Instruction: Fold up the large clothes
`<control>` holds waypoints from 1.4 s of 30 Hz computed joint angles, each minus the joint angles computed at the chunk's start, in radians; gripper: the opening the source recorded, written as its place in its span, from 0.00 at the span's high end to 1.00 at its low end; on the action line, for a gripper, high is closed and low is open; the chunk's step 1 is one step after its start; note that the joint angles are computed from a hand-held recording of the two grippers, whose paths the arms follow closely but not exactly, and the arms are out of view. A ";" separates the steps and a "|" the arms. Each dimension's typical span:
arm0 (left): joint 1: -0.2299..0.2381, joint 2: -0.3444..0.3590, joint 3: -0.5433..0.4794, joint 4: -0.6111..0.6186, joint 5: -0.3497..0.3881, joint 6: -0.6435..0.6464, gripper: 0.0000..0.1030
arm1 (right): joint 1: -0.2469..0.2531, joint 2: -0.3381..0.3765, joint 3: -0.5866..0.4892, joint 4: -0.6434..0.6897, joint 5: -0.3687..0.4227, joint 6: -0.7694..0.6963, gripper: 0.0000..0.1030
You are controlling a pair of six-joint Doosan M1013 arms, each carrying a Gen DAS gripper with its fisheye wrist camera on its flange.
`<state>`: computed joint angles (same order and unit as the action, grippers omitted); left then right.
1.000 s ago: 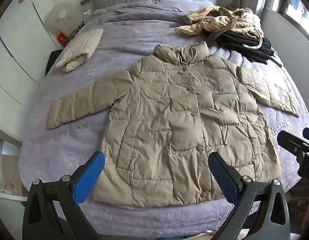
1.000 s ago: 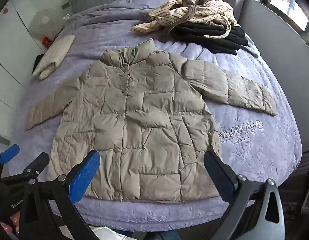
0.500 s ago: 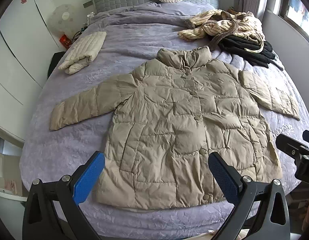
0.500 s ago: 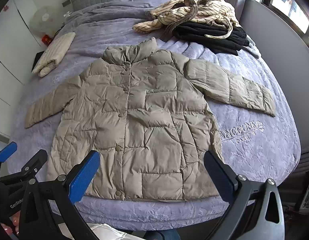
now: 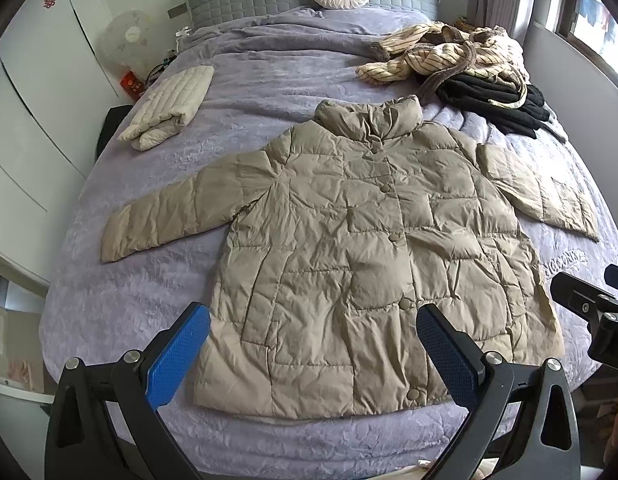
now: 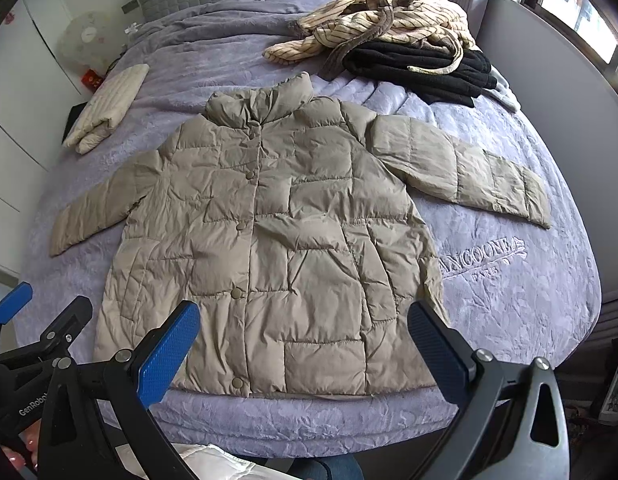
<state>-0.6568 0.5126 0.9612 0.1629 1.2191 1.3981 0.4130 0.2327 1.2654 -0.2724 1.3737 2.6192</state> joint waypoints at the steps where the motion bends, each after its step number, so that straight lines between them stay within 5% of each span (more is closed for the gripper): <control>1: 0.000 0.000 -0.001 -0.001 0.000 0.000 0.00 | 0.001 0.000 -0.001 0.000 0.002 0.000 0.00; 42: 0.013 -0.006 0.016 0.001 -0.003 -0.003 0.00 | 0.003 0.007 -0.009 0.012 0.016 0.002 0.00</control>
<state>-0.6438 0.5064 0.9770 0.1636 1.2166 1.3949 0.4160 0.2398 1.2562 -0.2601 1.3896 2.6212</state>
